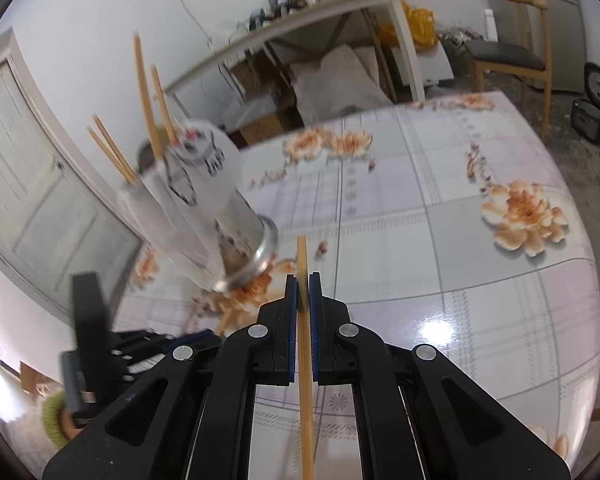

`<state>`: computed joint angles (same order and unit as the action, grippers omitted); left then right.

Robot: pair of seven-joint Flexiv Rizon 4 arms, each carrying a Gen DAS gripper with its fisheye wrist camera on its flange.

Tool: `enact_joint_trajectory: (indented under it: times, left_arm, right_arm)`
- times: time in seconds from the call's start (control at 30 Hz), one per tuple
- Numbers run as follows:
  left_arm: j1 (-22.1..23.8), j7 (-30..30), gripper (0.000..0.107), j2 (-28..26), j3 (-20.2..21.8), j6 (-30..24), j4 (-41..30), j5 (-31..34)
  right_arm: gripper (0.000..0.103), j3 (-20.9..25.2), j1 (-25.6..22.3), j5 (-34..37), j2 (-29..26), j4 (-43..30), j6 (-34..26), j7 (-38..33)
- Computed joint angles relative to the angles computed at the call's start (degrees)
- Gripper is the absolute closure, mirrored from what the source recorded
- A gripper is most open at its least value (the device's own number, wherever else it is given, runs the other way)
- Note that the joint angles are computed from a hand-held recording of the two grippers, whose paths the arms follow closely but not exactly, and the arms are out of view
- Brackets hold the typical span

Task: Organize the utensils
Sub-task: 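Lift both held chopsticks off the table and carry them toward the holder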

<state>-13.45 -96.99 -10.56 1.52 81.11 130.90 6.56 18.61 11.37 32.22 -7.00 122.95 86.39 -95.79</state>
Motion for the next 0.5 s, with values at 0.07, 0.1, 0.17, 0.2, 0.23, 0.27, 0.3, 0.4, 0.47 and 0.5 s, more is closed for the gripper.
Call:
enact_joint_trajectory:
  times: [0.07, 0.1, 0.17, 0.2, 0.23, 0.27, 0.3, 0.4, 0.47, 0.5]
  left_arm:
    - [-0.4, -0.7, 0.098, -0.1, 0.4, -0.3, -0.4, 0.9]
    - [-0.5, -0.9, 0.098, -0.2, 0.5, -0.4, -0.6, 1.2]
    - [-0.5, -1.1, 0.098, -0.2, 0.5, -0.5, -0.7, 1.5]
    - [-0.6, -1.3, 0.098, -0.3, 0.7, -0.6, -0.8, 1.9]
    - [-0.5, -1.2, 0.098, -0.3, 0.6, -0.6, -0.9, 2.0]
    - [-0.6, -1.2, 0.098, -0.3, 0.7, -0.7, -0.9, 2.2]
    - [-0.6, -1.2, 0.098, -0.3, 0.7, -0.9, -1.1, 2.4]
    - [-0.6, -1.3, 0.098, -0.4, 0.7, -1.2, -1.3, 2.8]
    - [-0.6, -1.3, 0.098, -0.5, 0.7, -1.3, -1.5, 3.2]
    - [-0.6, -1.2, 0.098, -0.5, 0.7, -1.4, -1.5, 3.2]
  right_arm:
    - [0.099, 1.1, -1.4, 4.2, 1.7, -0.6, -0.5, -3.2]
    - [0.099, 0.9, -1.4, 5.9, 2.1, -1.0, -0.9, -4.6]
    - [0.099, 0.7, -1.5, 10.9, 4.1, -1.3, -2.2, -8.4]
    - [0.099, 0.1, -1.2, 12.2, 4.7, -1.4, -2.6, -9.4]
    - [0.099, -0.5, -0.8, 13.5, 5.3, -1.5, -3.1, -10.5]
    - [0.099, -1.2, -0.3, 14.8, 5.8, -1.7, -3.5, -11.4]
    - [0.099, -2.0, 0.2, 15.6, 5.9, -1.9, -3.8, -12.2]
    - [0.099, -3.9, 1.9, 17.6, 7.2, -1.8, -4.7, -13.5]
    - [0.099, -4.9, 2.9, 18.0, 7.7, -1.6, -4.8, -13.9]
    - [0.099, -5.3, 3.4, 18.1, 7.9, -1.6, -4.8, -13.8]
